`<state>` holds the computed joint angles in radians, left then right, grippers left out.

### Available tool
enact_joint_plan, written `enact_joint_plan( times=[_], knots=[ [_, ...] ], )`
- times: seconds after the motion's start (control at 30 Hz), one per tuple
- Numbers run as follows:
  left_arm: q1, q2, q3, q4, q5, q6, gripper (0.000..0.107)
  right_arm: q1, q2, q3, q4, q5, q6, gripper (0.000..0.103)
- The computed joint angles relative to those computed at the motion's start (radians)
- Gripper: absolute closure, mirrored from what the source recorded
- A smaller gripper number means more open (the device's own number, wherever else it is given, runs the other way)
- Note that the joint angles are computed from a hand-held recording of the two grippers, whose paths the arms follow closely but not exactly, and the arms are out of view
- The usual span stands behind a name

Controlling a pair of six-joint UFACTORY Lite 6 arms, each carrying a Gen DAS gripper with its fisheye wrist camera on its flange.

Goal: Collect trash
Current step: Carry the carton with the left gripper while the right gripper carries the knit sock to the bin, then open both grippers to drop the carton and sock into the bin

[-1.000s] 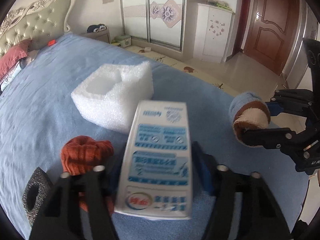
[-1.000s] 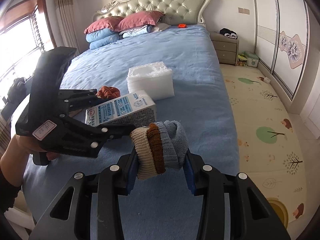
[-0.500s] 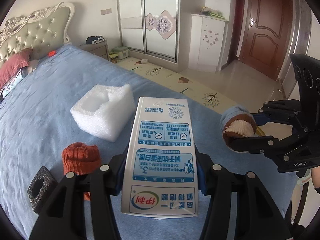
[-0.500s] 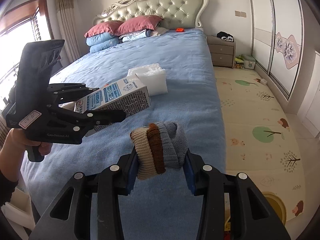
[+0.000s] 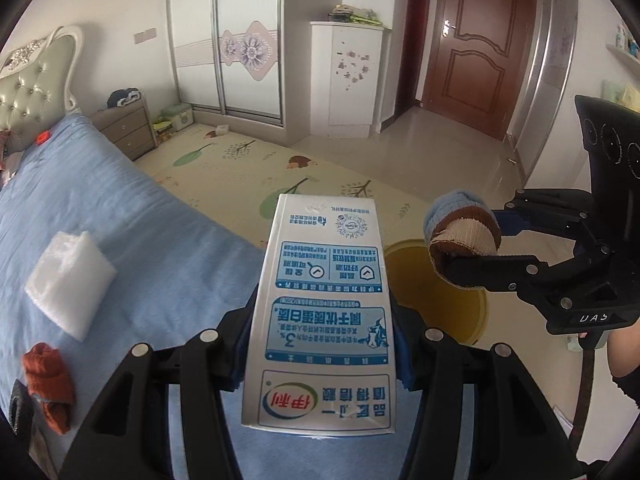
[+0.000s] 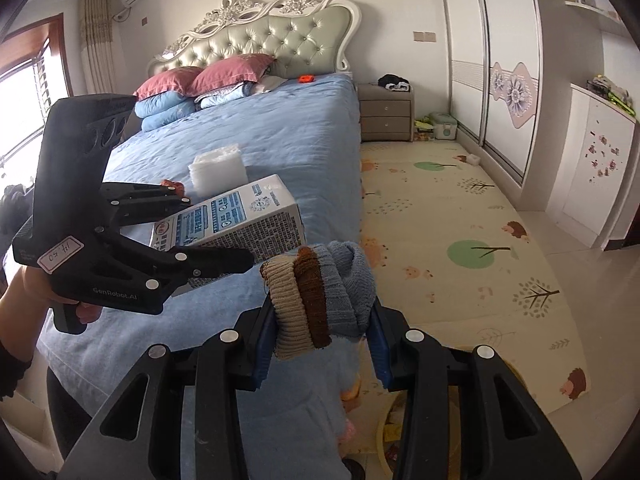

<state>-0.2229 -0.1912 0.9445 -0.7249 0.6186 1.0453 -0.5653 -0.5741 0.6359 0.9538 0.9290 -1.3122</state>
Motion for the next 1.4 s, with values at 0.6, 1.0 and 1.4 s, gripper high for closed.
enact_joint_plan(
  times=[0.6,1.0,1.4],
  knots=[
    [-0.508,0.506,0.377,0.421,-0.113,-0.615,0.053,-0.57,0.361,0.105,-0.014,0.089,-0.376,0.063],
    [-0.561,0.792,0.694,0.488,0.05,-0.706,0.053,-0.634,0.551,0.15,-0.013,-0.007,-0.454,0.063],
    [-0.59,0.938,0.861,0.577,0.131,-0.799,0.013,-0.596,0.662,0.195,0.043,-0.125,-0.458,0.019]
  ],
)
